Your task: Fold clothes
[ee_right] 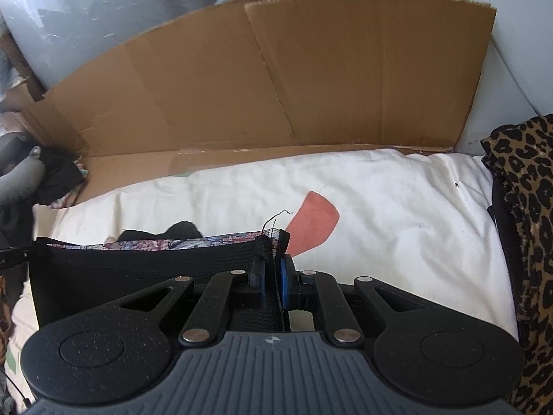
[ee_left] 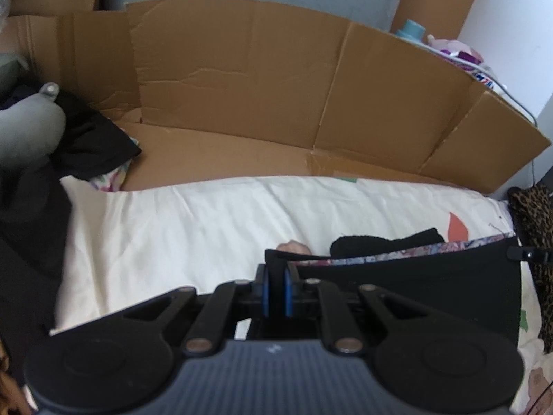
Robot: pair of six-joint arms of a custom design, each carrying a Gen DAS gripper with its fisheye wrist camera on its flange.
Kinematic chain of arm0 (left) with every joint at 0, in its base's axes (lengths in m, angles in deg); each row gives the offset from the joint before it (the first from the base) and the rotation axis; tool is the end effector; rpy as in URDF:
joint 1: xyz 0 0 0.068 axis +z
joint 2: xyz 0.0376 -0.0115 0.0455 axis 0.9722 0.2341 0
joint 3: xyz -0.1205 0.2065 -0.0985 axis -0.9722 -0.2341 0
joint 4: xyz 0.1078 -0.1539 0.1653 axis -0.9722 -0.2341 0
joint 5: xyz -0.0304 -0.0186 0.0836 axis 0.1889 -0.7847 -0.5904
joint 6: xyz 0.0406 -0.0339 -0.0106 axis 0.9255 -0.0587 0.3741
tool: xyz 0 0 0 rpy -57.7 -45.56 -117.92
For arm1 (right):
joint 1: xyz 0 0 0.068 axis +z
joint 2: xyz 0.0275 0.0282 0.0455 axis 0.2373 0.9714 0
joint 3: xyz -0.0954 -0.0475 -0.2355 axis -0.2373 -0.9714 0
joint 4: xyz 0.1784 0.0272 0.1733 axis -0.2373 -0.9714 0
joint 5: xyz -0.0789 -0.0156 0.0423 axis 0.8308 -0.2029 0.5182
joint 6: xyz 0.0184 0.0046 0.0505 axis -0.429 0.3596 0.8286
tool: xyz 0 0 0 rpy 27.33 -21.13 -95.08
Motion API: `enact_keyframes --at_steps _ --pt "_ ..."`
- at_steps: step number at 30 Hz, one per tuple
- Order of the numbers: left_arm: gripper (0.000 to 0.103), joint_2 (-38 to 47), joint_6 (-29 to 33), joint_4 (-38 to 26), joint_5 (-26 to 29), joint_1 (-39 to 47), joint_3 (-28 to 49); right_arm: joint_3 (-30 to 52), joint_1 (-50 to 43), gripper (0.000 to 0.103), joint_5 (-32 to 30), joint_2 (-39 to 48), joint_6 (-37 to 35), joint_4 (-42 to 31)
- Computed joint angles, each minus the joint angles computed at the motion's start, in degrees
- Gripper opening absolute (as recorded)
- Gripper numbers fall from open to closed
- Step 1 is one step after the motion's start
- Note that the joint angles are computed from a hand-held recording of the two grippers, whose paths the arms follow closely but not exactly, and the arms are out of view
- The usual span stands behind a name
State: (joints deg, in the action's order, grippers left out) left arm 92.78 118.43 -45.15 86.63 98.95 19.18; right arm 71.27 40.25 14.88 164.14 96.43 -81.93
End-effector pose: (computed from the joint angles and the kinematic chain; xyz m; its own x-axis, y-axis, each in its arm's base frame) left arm 0.1772 0.0574 0.1295 -0.8251 0.1299 -0.5499 0.2348 0.9641 -0.1244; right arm 0.2361 0.1175 0.0987 -0.8379 0.0416 -0.5442 -0.1061 0.9656 0.2372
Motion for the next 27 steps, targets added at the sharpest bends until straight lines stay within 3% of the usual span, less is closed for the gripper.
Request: enact_keyframes --at_steps 11,19,27 --pt "0.009 9.02 -6.82 10.47 -4.57 -7.70 1.14 5.33 -1.22 0.007 1.01 6.43 0.44 -0.71" --pt "0.009 20.28 -9.65 18.89 -5.81 -8.89 2.36 9.92 -2.02 0.007 0.70 13.57 -0.78 -0.95" --pt "0.009 25.66 -11.63 22.81 -7.33 -12.49 4.17 13.24 -2.49 0.007 2.72 17.16 -1.22 -3.16"
